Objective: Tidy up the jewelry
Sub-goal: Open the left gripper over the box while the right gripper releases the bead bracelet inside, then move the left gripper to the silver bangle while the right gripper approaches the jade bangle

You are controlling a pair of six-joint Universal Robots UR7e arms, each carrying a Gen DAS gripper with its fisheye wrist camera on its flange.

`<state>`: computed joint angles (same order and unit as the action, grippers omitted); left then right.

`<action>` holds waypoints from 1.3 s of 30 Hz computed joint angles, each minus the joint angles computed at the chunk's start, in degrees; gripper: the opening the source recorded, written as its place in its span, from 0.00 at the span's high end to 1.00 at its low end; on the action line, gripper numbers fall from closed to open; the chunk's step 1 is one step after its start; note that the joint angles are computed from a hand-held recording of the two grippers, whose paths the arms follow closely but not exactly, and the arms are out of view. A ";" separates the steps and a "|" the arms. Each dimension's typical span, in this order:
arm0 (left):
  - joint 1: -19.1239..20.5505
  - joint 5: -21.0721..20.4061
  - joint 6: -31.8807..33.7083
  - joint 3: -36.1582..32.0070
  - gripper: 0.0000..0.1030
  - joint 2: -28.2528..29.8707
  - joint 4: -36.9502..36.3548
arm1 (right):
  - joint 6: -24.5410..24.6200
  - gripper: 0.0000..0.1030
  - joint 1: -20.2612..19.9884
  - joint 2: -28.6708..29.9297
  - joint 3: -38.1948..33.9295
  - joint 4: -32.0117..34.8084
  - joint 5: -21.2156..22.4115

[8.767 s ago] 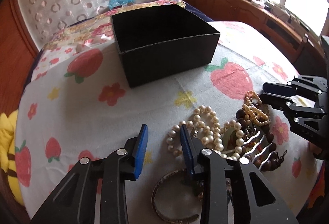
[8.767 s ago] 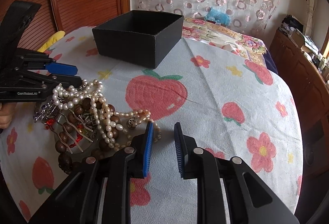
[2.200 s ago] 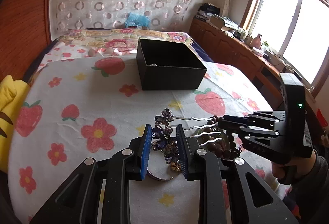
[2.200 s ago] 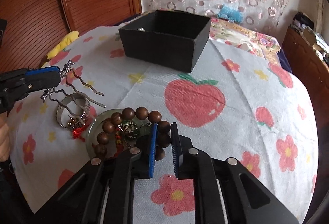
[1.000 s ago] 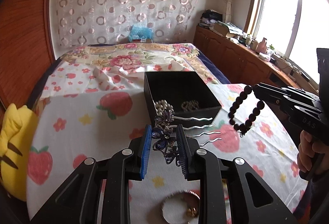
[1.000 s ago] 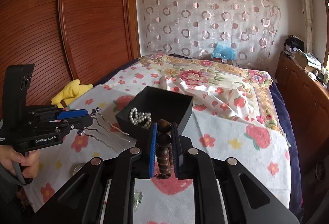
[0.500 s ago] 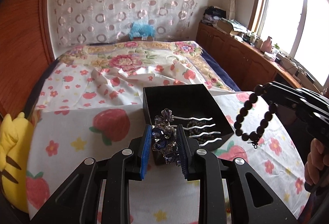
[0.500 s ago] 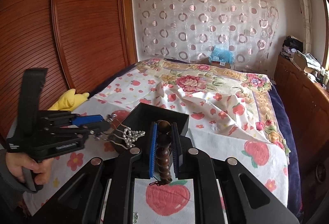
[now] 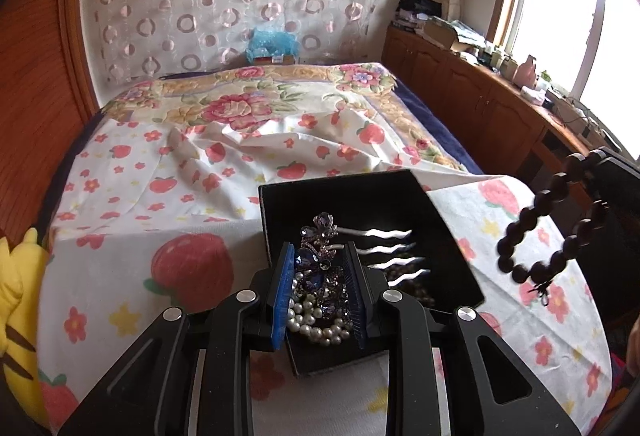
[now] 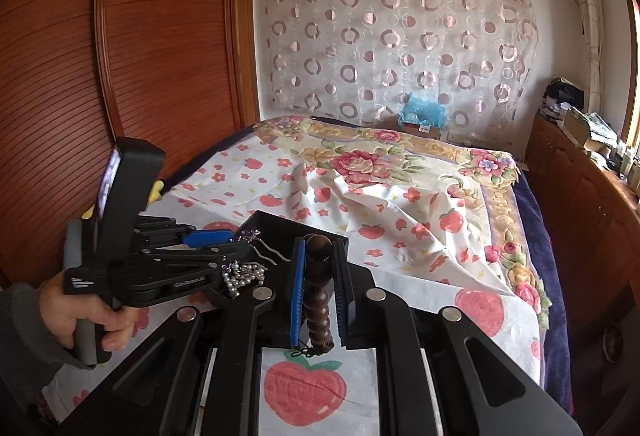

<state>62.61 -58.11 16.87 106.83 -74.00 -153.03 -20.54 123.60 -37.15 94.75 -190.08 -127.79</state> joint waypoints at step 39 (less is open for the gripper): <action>-3.00 -0.91 6.70 15.67 0.09 -17.78 -3.46 | 3.75 0.74 -1.94 3.39 -0.11 2.39 3.53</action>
